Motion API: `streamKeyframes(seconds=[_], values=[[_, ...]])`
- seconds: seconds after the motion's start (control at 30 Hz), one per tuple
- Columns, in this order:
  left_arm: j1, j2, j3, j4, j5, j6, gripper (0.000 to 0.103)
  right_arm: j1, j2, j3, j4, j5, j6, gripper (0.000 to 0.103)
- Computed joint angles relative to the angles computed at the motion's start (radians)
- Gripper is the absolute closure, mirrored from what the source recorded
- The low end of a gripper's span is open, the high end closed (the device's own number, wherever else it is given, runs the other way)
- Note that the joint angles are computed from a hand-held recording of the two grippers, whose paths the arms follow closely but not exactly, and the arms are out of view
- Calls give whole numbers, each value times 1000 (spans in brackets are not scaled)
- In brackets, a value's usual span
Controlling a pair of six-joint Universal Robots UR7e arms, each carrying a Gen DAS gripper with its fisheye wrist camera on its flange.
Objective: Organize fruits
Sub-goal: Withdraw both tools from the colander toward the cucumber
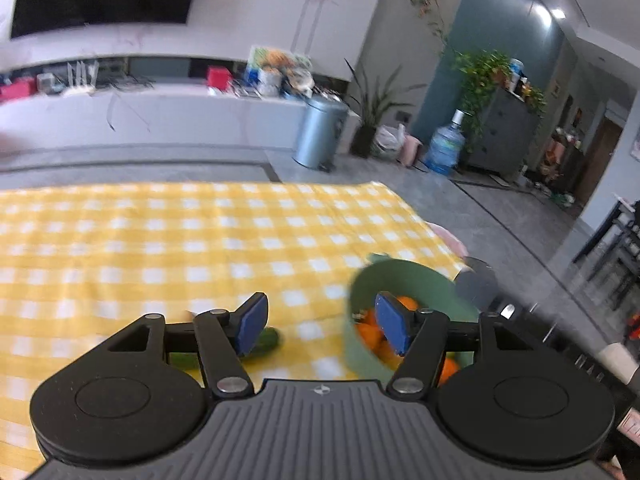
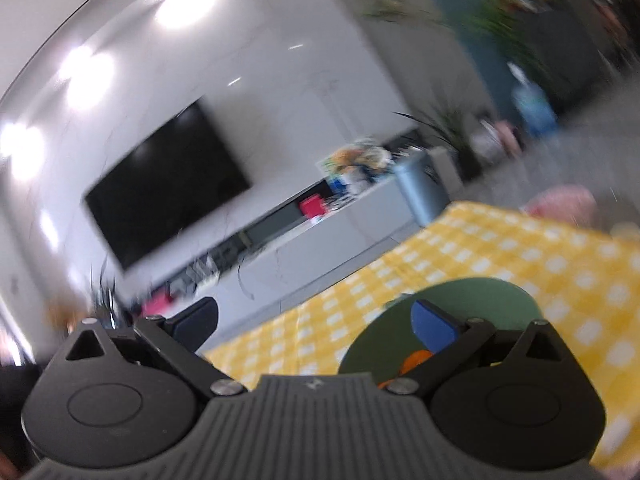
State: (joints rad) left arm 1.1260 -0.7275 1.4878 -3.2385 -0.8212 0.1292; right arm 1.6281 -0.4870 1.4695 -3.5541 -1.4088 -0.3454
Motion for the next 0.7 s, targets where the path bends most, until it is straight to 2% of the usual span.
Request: streamKeyframes(seconds=[0.13, 0.3, 0.37, 0.5, 0.53, 0.6, 0.7], values=[[8, -35, 54, -87, 33, 34, 29, 22, -5, 10, 120, 15, -178, 4], [33, -52, 95, -221, 53, 137, 27, 72, 47, -9, 101, -103, -287, 4], [50, -57, 96, -234, 56, 123, 27, 82, 60, -22, 120, -141, -291, 4], [95, -64, 102, -247, 31, 120, 27, 96, 69, -53, 243, -189, -241, 21], [107, -67, 102, -235, 26, 93, 27, 103, 75, -69, 289, -209, -229, 23], [131, -74, 100, -201, 9, 23, 27, 111, 87, -91, 358, -237, -210, 34], [163, -83, 98, -158, -32, -60, 27, 117, 101, -122, 438, -256, -158, 42]])
